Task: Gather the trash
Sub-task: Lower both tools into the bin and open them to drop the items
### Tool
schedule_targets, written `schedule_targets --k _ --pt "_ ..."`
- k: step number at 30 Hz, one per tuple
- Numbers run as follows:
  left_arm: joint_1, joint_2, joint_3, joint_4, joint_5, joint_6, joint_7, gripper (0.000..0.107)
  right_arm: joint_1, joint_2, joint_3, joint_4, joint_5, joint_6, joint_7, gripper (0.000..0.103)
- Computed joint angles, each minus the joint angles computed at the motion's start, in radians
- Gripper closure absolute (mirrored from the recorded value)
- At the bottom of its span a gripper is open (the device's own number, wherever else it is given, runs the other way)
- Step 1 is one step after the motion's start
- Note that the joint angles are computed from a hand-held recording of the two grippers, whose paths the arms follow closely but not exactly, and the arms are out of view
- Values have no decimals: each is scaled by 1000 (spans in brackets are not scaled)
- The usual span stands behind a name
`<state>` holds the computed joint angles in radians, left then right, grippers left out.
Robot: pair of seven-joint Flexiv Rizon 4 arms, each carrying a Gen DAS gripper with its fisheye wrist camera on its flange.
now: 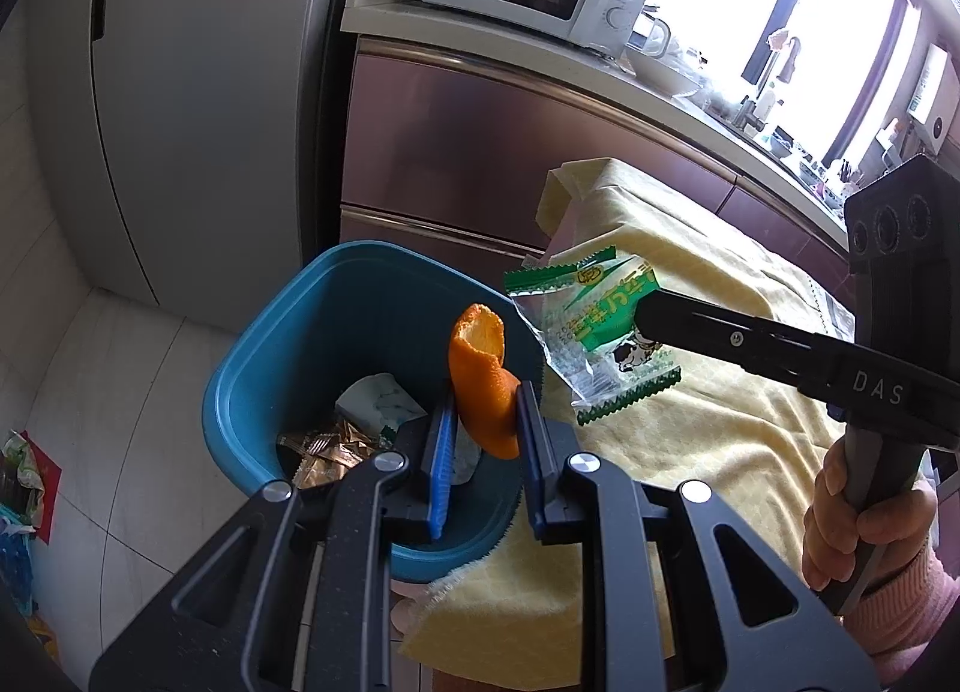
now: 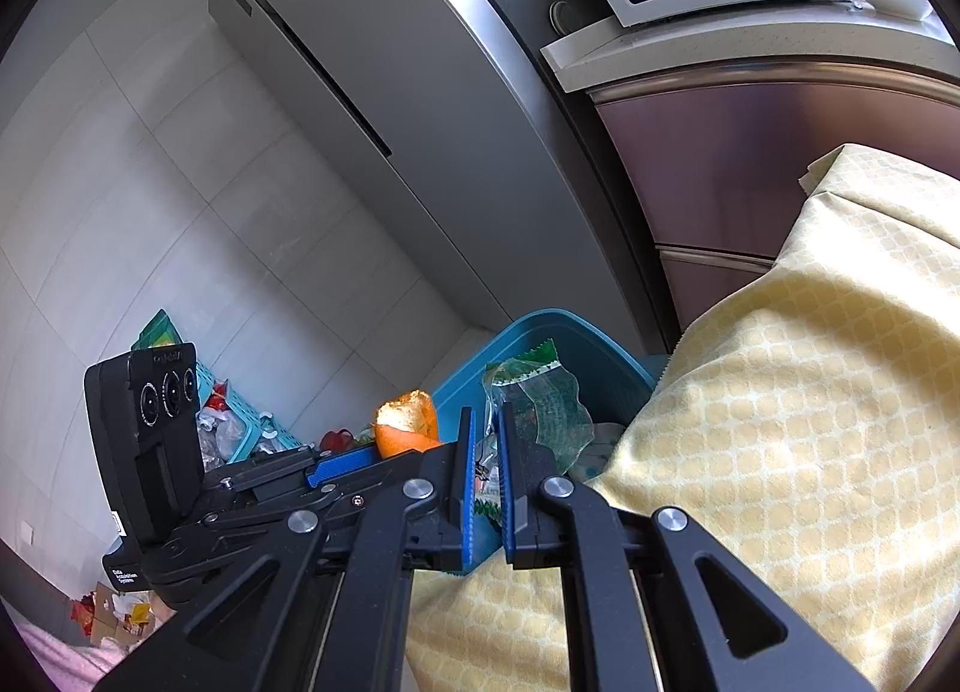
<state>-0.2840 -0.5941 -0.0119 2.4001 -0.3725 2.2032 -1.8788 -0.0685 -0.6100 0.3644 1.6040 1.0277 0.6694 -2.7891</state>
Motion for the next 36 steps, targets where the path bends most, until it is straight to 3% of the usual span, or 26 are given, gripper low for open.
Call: schedule_targets --k 36 --pt "35 -58 2 -38 22 -37 -30 87 60 -32 29 13 -74 109 64 97"
